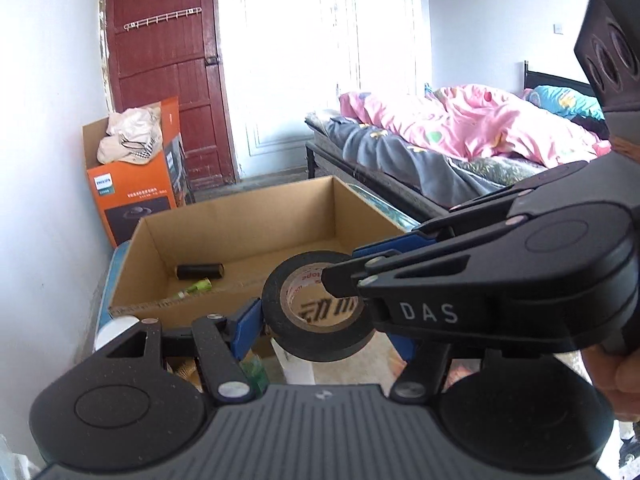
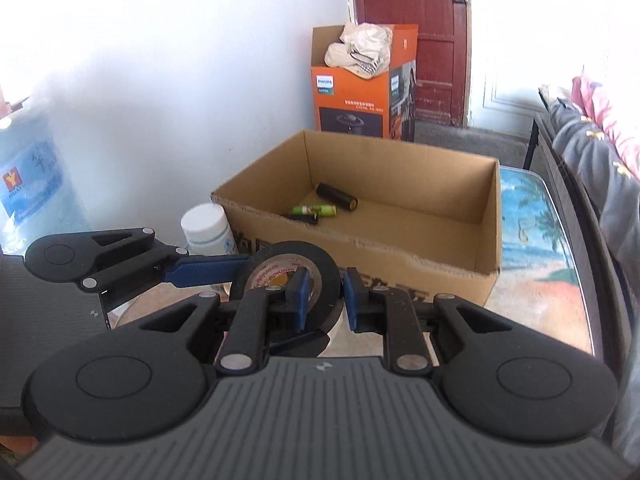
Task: Organize rigid objects
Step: 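Lift the tape roll with the right gripper and carry it into the box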
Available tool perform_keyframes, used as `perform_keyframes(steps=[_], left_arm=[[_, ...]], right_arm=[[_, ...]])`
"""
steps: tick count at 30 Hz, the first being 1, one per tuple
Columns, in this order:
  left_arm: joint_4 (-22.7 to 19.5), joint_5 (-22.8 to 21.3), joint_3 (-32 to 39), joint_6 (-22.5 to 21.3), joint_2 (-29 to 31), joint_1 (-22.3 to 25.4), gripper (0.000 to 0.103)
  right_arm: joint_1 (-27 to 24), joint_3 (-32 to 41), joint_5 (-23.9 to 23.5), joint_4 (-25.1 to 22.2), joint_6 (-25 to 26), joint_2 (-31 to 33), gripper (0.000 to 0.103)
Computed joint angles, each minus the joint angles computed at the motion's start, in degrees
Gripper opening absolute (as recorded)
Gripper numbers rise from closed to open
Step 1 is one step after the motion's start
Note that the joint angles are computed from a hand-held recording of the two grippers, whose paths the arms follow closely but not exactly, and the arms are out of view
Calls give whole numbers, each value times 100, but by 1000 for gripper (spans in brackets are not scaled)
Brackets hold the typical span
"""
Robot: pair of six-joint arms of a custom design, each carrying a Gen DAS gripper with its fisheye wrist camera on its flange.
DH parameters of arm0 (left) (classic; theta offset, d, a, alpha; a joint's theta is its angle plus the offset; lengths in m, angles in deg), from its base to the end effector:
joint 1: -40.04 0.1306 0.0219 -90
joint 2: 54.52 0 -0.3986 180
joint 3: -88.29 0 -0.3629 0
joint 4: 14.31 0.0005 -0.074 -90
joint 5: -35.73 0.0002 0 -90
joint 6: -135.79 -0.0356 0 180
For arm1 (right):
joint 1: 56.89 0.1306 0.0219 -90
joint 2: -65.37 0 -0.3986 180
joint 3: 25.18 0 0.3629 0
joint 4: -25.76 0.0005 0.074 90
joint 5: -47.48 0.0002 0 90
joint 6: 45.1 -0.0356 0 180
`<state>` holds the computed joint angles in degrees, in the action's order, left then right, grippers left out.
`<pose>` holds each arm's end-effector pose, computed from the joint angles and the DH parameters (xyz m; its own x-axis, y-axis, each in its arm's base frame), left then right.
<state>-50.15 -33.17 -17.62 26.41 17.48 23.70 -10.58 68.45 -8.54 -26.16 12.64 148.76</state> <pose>0.3325 -0.1114 0.4632 -0.3205 0.4166 -0.8507 0.6955 0.7132 0.0872 0.2982 0.2826 0.5221 -0.5546 0.0602 -0.8300 -0.0180 0.9963 0.0844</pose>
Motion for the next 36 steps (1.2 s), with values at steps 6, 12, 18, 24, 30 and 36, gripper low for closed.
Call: perform_keyframes(steps=[6,12,18,24,30,36], left_arm=[[-148,-70,893,27,515,121,66],[-1274,-91,2493,-14,1752,160,66],[-2561,-413,3926,-240,3013,91,66],[-3951,-764,5327,-318,4233,5,66],[-4852,-1135,6290,-461,5036,-115,66],[-5648,-1367,7050,-443,5600,-202,66]], right_arm=[[-498,897,-457,7,824,403,18],[-1427,2013,-1732,-509,1021,1141,19],[-2168,2897,-2906,-1199,906,1974,19],[-2656,3304,-3931,-1663,706,2668,18],[-2887,3281,-4580,-1868,651,2989,19],[-3093,3522,-5261,-2191,815,3424,20]])
